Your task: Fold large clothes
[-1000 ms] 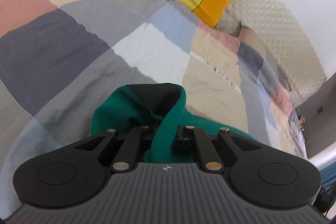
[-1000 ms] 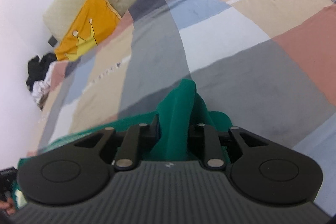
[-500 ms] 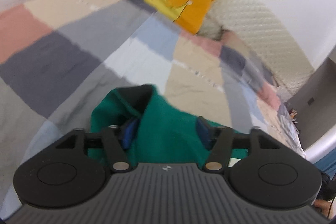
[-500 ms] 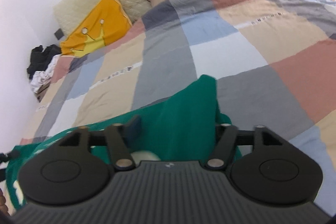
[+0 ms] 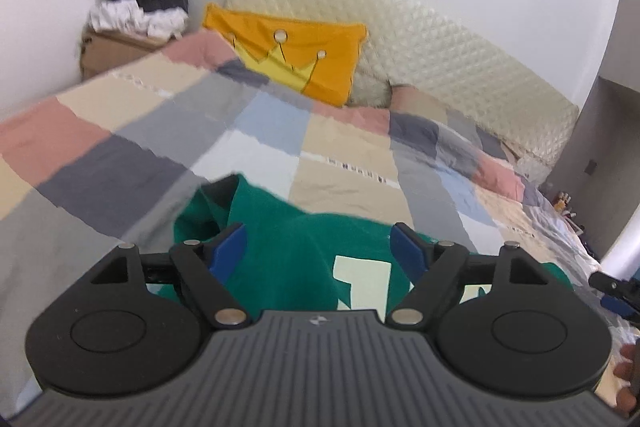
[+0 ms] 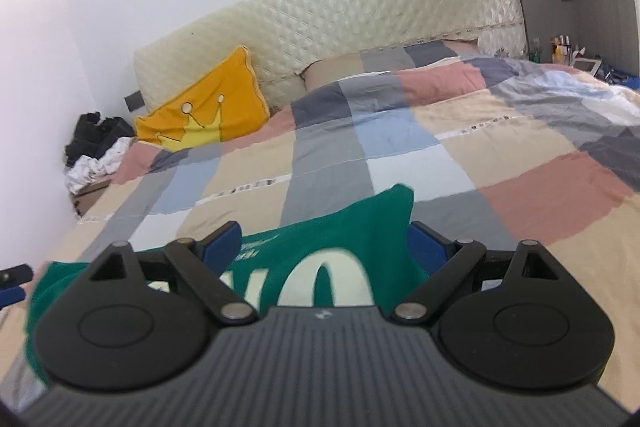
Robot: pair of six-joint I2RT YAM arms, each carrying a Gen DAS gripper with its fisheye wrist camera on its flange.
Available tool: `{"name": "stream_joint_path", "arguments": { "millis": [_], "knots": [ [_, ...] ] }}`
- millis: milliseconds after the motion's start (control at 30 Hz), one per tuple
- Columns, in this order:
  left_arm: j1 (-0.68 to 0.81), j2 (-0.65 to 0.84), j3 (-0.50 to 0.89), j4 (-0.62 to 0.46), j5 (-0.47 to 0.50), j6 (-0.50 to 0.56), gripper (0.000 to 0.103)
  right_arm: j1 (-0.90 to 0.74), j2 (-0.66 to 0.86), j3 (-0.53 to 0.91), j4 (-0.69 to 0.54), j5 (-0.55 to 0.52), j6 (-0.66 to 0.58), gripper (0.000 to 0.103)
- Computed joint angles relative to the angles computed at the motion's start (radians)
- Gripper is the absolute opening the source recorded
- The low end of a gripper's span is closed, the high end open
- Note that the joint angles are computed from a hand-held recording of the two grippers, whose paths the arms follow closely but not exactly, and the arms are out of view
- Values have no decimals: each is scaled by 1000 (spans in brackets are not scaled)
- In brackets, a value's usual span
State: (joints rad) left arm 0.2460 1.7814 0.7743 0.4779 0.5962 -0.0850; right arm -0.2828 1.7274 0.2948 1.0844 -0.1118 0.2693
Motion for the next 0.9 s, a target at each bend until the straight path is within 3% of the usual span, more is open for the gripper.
{"name": "stream_joint_path", "arguments": {
  "millis": [167,333,433,700,800,900],
  "knots": [
    [20,-79,-100,67,-12,-13,85,14,8,-54,44,-46,106,91],
    [48,-145,-174,45,58,-23,86,40,69,-104,131,-84,264,91],
    [43,-167,-213,3,101,-34,87,27,180,-114,215,-182,400,91],
    [-42,-144,-228,-81,98,0,95,18,316,-58,242,-345,559,91],
    [-64,-106,-217,-100,103,-27,96,4,393,-28,292,-427,609,91],
    [-82,-48,-183,-143,133,-60,96,10,430,8,267,-447,639,91]
  ]
}}
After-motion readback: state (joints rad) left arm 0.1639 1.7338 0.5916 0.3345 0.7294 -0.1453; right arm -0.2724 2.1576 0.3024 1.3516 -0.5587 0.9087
